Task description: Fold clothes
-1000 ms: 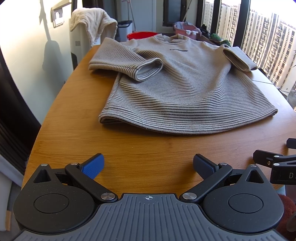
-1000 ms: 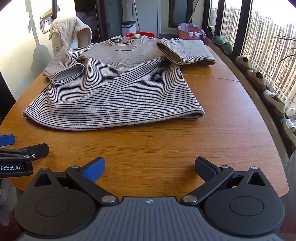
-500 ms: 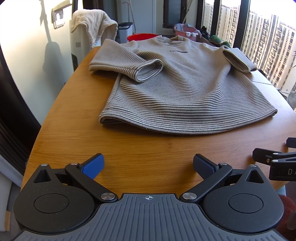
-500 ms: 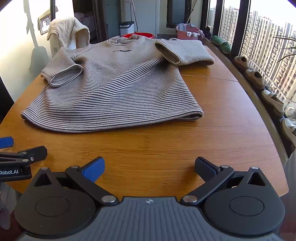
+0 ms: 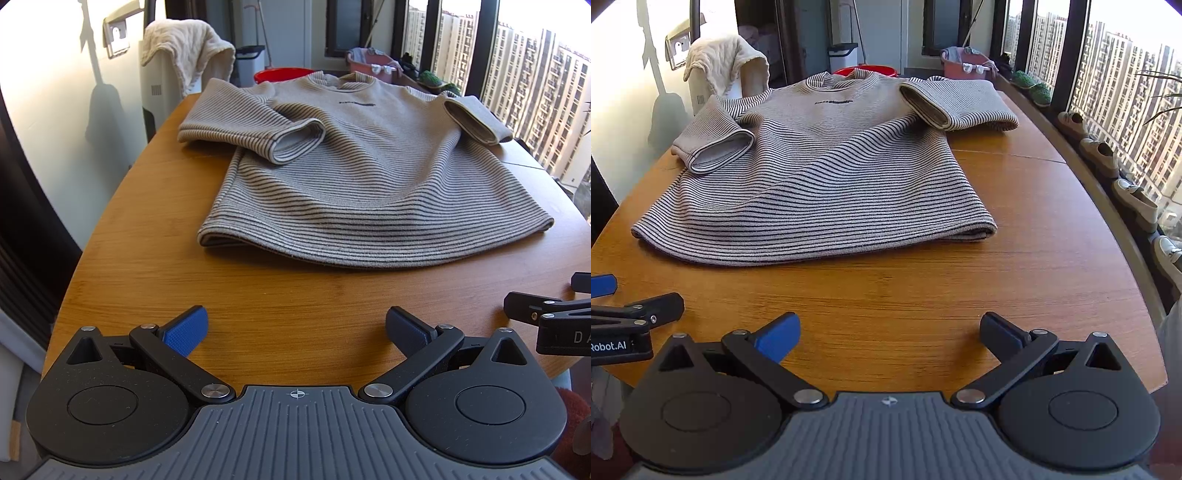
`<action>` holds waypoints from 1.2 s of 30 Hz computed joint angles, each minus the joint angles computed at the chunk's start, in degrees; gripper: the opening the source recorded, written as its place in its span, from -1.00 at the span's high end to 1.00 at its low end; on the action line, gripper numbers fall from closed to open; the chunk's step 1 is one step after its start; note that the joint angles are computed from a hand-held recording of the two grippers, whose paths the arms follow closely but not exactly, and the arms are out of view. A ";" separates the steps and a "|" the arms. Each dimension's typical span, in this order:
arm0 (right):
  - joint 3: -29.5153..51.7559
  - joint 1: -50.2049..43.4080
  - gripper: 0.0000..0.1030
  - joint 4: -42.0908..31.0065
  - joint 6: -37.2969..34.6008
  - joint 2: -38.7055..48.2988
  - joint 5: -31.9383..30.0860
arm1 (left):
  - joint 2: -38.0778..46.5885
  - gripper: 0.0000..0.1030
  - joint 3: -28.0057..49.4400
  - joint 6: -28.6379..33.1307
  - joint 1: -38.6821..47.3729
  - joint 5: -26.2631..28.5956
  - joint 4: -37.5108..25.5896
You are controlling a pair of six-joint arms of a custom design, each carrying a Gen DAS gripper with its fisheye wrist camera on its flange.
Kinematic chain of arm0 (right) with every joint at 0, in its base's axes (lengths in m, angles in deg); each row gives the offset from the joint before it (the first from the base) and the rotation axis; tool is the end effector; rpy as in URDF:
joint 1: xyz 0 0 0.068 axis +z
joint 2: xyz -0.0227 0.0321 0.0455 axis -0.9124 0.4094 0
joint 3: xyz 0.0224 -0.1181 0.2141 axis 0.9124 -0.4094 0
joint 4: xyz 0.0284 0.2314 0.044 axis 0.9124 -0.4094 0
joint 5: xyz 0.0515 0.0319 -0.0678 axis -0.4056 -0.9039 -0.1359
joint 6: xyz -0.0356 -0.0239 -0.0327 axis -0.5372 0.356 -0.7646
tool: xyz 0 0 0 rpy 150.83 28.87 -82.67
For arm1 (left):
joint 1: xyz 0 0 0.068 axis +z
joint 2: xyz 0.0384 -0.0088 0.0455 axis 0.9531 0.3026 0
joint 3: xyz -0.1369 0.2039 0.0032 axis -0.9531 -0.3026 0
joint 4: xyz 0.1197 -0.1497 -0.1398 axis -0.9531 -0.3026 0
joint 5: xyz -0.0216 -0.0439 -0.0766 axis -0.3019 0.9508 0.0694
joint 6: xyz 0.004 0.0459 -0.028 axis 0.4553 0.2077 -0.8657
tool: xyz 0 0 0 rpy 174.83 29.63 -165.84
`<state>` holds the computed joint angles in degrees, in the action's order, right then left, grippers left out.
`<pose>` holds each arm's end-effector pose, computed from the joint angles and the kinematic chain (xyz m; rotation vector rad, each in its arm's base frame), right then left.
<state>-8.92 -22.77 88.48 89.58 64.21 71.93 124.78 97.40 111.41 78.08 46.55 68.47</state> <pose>0.2451 0.2029 -0.0007 0.3636 2.4347 -0.1020 0.3164 0.0213 0.0128 0.4750 2.3986 -0.1496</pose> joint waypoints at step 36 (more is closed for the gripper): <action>1.01 0.41 -1.00 -1.33 1.15 0.29 0.52 | 0.40 -1.00 -1.13 -0.51 -0.08 0.17 2.53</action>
